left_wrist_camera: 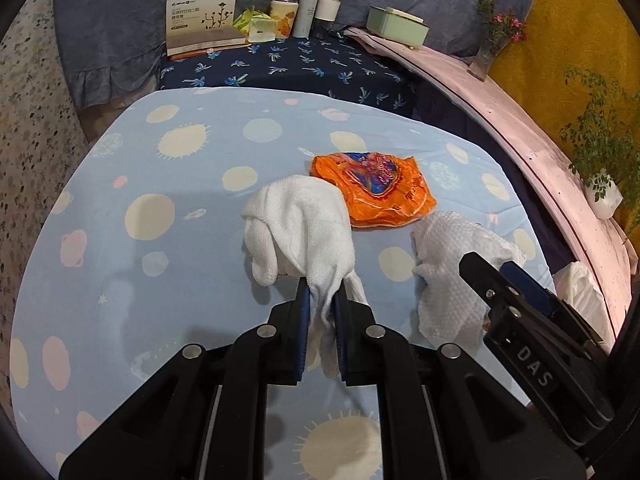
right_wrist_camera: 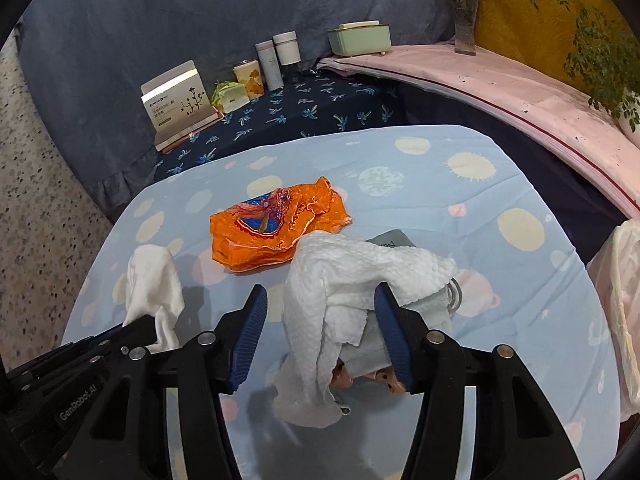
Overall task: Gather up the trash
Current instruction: 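Carry both white cloths with both grippers over the bin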
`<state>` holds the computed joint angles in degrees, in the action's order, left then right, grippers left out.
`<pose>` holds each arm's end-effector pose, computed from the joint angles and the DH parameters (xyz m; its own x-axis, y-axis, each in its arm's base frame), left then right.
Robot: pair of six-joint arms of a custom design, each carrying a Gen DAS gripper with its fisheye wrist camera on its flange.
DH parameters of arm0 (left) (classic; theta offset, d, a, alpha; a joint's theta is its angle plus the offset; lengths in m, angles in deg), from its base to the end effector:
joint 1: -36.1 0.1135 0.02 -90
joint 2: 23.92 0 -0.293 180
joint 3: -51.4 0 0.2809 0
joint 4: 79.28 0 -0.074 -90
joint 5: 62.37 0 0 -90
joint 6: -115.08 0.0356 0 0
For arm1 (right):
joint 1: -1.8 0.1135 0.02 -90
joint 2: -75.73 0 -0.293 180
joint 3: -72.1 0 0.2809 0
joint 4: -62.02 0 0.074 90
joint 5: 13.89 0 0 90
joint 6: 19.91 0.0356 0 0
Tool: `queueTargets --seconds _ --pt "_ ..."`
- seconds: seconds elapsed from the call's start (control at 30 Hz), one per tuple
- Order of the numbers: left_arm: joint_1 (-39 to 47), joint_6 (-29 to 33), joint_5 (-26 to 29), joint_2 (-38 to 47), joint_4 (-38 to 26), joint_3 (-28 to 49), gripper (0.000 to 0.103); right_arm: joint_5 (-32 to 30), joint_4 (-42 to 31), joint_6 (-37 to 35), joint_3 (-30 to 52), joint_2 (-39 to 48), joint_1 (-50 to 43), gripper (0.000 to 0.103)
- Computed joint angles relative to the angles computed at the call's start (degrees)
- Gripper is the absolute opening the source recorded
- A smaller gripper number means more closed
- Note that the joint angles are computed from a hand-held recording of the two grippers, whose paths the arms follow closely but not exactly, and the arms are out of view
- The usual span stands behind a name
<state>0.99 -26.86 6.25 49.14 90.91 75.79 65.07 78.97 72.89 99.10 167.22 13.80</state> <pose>0.1516 -0.0907 0.0915 -0.7288 -0.3838 -0.5670 -0.3150 0.9232 -0.2200 0.2159 0.0529 0.0725 -0.7369 -0.1076 -0.6674 -0.2949 0.9395 0.1741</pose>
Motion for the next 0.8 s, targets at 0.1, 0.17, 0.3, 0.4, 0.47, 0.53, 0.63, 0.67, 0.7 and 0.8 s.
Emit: queueTargets --seconds 0.1,0.17,0.3,0.4,0.47,0.53,0.63,0.67,0.7,0.8 --pt "0.9 0.5 0.7 1.1 1.5 -0.3 0.011 1.0 1.2 -0.2 1.0 3.0 0.8 0.029" --pt "0.8 0.5 0.8 1.6 1.9 -0.4 0.011 0.1 1.5 -0.7 0.9 3.1 0.2 0.015" --pt "-1.4 -1.2 -0.3 0.9 0.4 0.0 0.011 -3.0 -1.4 -1.6 -0.8 -3.2 -2.5 0.011" --pt "-4.3 -3.1 -1.8 -0.6 -2.2 0.8 0.011 -5.2 -6.4 -2.6 -2.0 -11.6 -4.8 0.011" --pt "-7.3 -4.9 -3.7 -1.8 -5.0 2.0 0.011 -7.3 -11.1 -3.6 -2.6 -18.1 -7.5 0.011" --pt "-10.0 -6.4 -5.3 -2.5 -7.6 3.5 0.011 -9.7 -15.4 -4.6 -2.6 -23.1 -10.6 0.011" --pt "-14.5 -8.7 -8.0 -2.5 -11.2 6.3 0.011 -13.5 -21.6 -6.8 -2.4 -29.7 -16.5 0.011" --pt "-15.9 -9.5 -8.7 -2.3 -12.2 7.2 0.011 -14.8 -23.5 -7.8 -2.2 -31.2 -18.6 0.011" --pt "-17.4 -10.2 -9.5 -1.7 -13.1 8.4 0.011 -16.5 -25.7 -9.1 -1.9 -32.9 -21.4 0.011" --pt "-21.3 -11.5 -11.4 0.5 -15.2 11.8 0.011 -21.3 -30.7 -13.1 -1.1 -35.6 -29.4 0.011"
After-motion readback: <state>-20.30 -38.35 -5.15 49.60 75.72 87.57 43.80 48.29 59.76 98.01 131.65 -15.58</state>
